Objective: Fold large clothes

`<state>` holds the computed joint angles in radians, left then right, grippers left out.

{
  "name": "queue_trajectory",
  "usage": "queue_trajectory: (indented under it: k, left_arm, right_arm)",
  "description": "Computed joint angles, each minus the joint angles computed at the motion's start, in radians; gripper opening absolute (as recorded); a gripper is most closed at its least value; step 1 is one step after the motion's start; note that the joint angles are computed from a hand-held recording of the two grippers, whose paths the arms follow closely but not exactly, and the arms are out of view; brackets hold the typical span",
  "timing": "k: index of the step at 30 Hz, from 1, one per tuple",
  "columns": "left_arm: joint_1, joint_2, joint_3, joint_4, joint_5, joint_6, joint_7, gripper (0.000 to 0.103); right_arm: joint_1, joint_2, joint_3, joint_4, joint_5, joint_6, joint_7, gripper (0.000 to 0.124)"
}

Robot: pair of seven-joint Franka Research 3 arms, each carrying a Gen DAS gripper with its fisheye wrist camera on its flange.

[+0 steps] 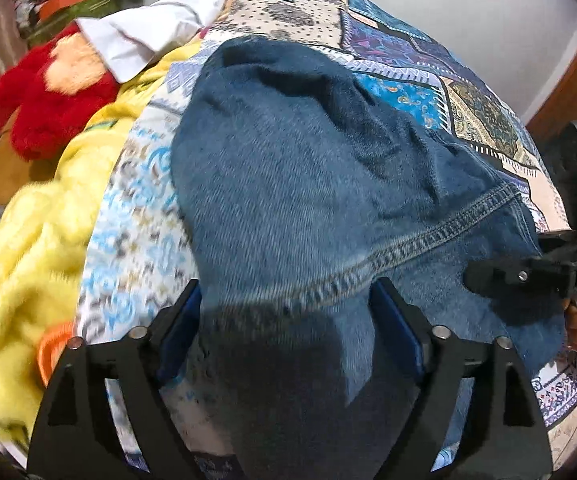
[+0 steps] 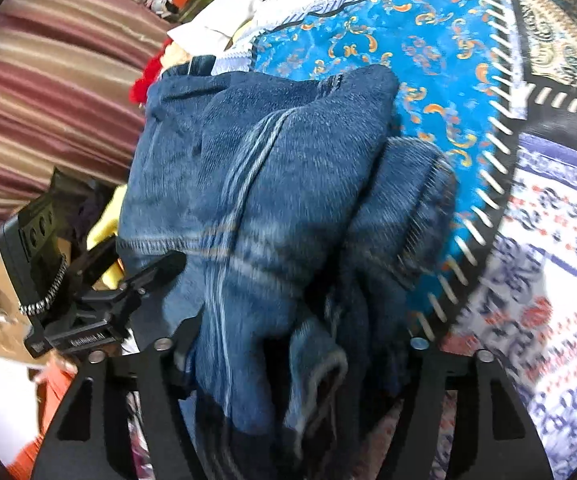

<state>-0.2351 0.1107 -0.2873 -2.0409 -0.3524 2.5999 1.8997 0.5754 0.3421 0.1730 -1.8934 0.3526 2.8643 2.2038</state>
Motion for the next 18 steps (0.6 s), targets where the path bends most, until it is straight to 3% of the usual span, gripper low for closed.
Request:
queue_trajectory:
  k: [5,10,13,18]
  left_arm:
    - [0.003,-0.072,0.010,-0.080,-0.052,-0.009,0.020,0.092]
    - [-0.013,-0.140,0.042,-0.131,-0.018,-0.041,-0.028,0.092]
    - [-0.025,-0.184,0.049,-0.161,0.092,-0.021,-0.055,0.091]
    - [-0.019,-0.180,0.041,-0.132,0.399,0.113,-0.258,0.091]
  right_arm:
    - [0.090,-0.111,-0.081,-0.116,-0.198,-0.021,0.143,0.075]
    - [0.104,-0.205,-0.078,-0.196,-0.375,-0.063,0.299,0.076]
    - [0.093,-0.256,-0.063,-0.214,-0.496,-0.103,0.387,0.076]
    - [0.047,-0.280,-0.049,-0.172,-0.743,-0.129,0.564,0.076]
